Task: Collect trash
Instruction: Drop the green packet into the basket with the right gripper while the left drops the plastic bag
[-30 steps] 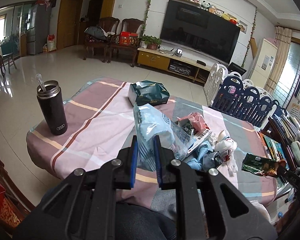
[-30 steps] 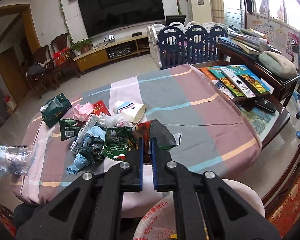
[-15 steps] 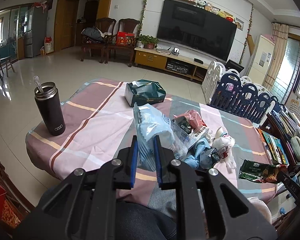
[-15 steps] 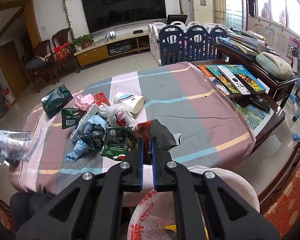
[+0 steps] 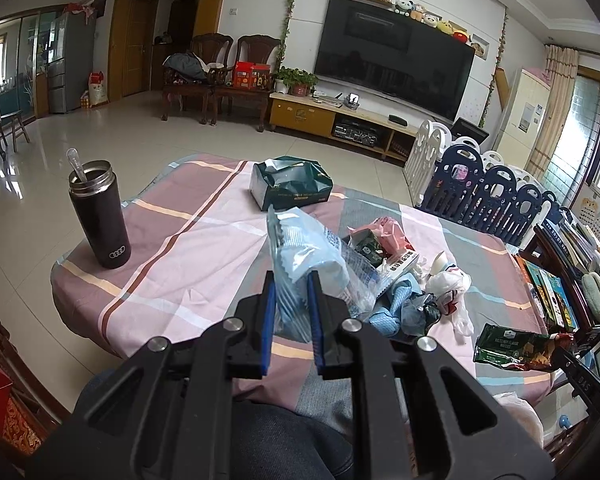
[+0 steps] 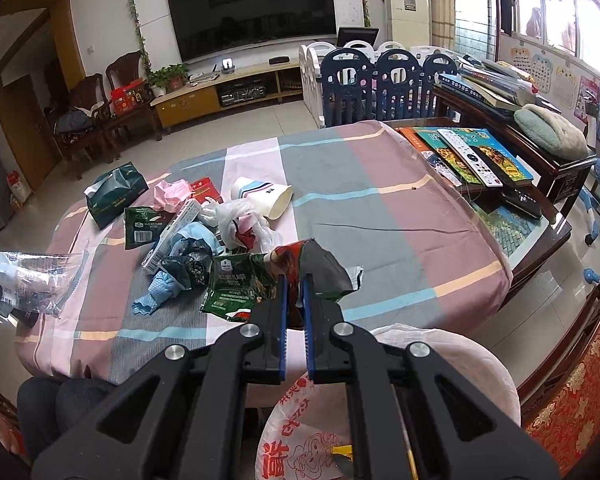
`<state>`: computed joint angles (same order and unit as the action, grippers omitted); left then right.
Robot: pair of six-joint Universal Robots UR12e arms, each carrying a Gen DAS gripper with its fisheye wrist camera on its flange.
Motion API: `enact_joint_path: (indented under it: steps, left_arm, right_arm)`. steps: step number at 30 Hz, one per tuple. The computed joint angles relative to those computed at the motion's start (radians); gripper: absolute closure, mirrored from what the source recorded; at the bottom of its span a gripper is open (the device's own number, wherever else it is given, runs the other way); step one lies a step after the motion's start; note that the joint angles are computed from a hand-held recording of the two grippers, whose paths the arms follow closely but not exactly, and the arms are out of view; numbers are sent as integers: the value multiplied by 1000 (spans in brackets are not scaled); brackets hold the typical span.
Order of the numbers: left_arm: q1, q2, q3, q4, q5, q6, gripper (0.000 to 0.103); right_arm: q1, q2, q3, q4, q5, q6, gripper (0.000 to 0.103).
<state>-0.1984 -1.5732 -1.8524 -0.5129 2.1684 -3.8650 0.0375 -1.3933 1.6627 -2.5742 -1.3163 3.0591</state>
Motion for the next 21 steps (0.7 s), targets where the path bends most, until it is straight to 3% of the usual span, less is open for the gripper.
enact_joint_path:
  steps: [21]
  left_arm:
    - [12,1,-6,-11,-45,-6,87]
  right_arm:
    - [6,-3,5,22,-13,-11,95]
